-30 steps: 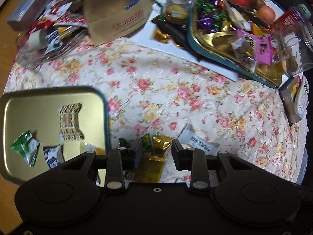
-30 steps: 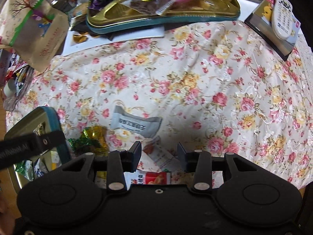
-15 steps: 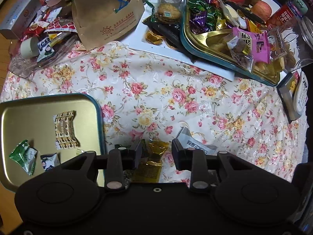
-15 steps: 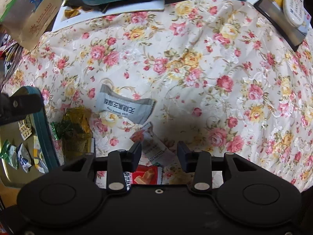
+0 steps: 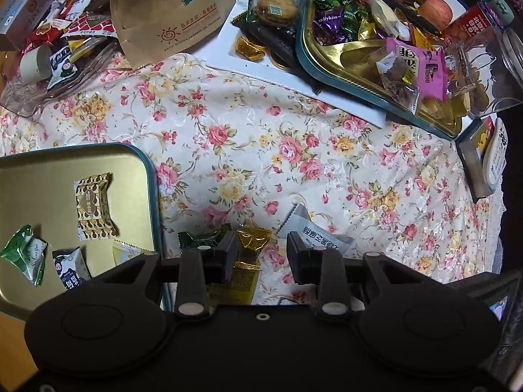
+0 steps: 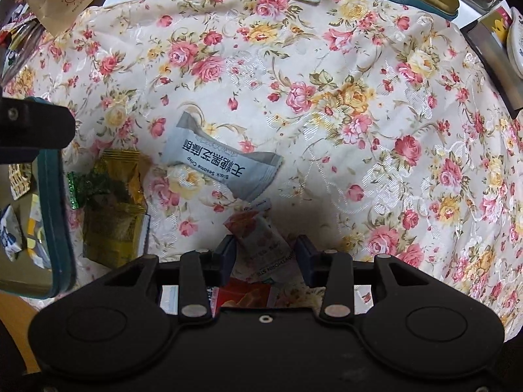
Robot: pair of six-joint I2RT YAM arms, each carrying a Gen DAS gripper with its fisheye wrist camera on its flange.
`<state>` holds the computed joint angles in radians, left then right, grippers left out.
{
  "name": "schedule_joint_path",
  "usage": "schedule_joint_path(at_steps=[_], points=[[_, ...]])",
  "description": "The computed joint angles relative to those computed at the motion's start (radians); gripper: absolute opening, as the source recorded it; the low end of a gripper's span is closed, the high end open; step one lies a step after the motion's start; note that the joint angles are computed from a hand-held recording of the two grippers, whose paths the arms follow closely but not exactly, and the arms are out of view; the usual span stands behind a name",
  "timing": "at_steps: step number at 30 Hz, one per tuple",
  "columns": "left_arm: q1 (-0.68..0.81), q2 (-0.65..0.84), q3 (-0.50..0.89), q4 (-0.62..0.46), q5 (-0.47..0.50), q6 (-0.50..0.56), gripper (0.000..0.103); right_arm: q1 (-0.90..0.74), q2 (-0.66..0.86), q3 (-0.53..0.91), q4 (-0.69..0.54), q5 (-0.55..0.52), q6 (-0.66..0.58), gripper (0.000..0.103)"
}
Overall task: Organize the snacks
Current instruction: 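Grasp the red-and-white packet with the right tool while the left approaches the grey candy, then grasp the grey sesame candy packet on the cloth with the left tool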
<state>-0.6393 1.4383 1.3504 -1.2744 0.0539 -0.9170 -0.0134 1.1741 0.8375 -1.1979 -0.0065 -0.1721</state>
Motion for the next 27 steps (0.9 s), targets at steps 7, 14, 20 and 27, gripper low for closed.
schedule_joint_path(at_steps=[7,14,20,27], points=[[-0.002,0.003,-0.003,-0.001,-0.005,0.002,0.042,0.04,-0.01,-0.035,0.021,0.033,0.019,0.024],[-0.013,0.027,0.0,0.006,-0.003,-0.001,0.042,-0.069,0.027,0.046,-0.038,0.017,-0.006,0.02],[-0.06,0.071,0.024,0.008,-0.017,0.014,0.042,-0.251,0.093,0.193,-0.118,-0.042,-0.053,0.02],[-0.222,0.148,0.054,0.01,-0.038,0.071,0.042,-0.441,0.166,0.362,-0.197,-0.09,-0.109,0.02]])
